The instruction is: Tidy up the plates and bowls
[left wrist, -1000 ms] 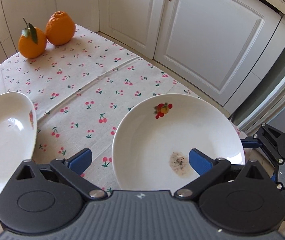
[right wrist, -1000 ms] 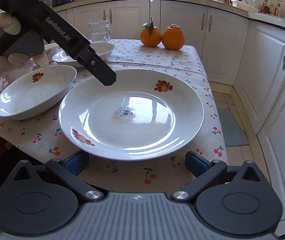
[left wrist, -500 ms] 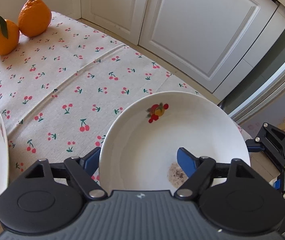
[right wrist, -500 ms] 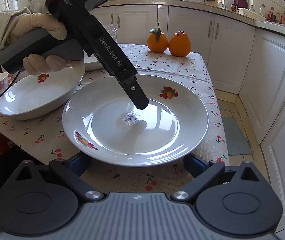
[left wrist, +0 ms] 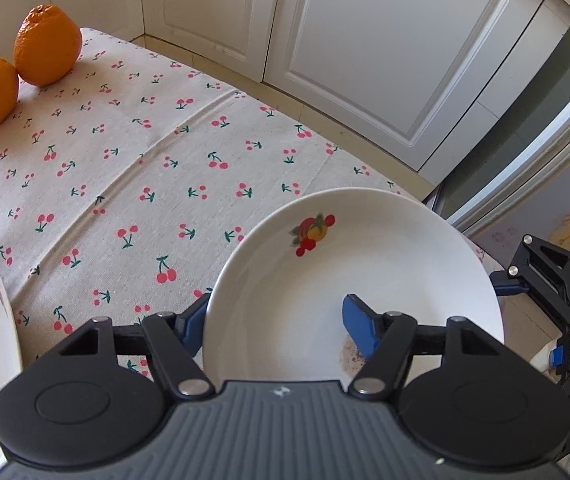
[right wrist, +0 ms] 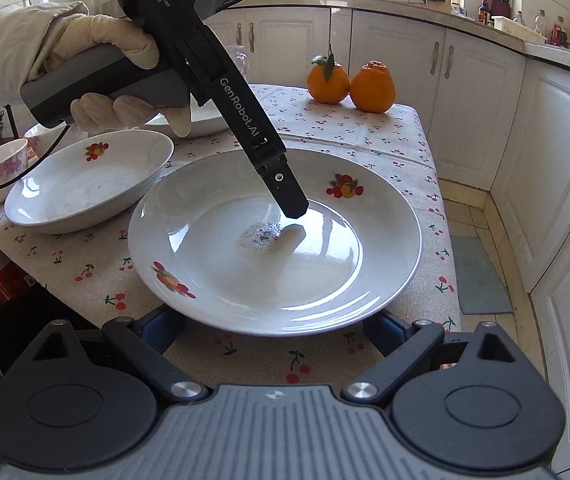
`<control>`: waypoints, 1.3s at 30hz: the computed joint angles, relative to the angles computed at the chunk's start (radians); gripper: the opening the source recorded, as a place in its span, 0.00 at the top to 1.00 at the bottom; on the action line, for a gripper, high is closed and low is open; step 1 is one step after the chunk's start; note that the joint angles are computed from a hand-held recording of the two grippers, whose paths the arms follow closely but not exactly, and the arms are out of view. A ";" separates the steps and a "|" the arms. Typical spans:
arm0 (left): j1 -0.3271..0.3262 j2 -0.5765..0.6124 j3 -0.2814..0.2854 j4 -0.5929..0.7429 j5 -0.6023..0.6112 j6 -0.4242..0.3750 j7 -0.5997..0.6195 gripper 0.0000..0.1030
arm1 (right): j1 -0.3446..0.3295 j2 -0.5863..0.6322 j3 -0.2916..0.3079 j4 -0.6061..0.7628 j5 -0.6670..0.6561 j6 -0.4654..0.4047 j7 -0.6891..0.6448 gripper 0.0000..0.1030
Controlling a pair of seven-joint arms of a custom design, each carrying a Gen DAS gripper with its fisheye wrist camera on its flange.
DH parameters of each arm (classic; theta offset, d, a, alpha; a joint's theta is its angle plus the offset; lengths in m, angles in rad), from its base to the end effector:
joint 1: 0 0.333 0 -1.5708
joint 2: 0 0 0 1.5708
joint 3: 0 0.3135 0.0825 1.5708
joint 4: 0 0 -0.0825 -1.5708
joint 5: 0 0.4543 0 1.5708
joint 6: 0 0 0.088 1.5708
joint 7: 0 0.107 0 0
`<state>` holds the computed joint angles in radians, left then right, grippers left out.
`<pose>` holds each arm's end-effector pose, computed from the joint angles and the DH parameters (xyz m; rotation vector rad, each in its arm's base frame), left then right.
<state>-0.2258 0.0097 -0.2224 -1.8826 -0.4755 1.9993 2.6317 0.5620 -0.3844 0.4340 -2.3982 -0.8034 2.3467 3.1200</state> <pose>0.5682 -0.3037 0.4900 0.3527 -2.9357 0.6659 0.2935 0.4400 0.4491 -1.6850 1.7747 -0.7791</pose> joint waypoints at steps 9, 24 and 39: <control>0.003 0.017 -0.001 0.024 -0.002 0.003 -0.006 0.38 | 0.000 -0.006 -0.018 -0.002 0.025 0.017 -0.042 0.06; 0.009 0.143 -0.032 0.162 -0.006 0.073 -0.049 0.38 | -0.084 -0.003 -0.054 -0.011 -0.007 0.095 -0.144 0.05; 0.008 0.227 -0.058 0.238 0.034 0.103 -0.091 0.38 | -0.130 0.012 -0.067 -0.021 -0.016 0.134 -0.141 0.06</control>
<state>-0.2176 0.2367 -0.2802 -1.6444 -0.4419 2.1021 2.5404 0.4321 -0.3726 0.3665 -2.4187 -0.8198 2.4807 2.9791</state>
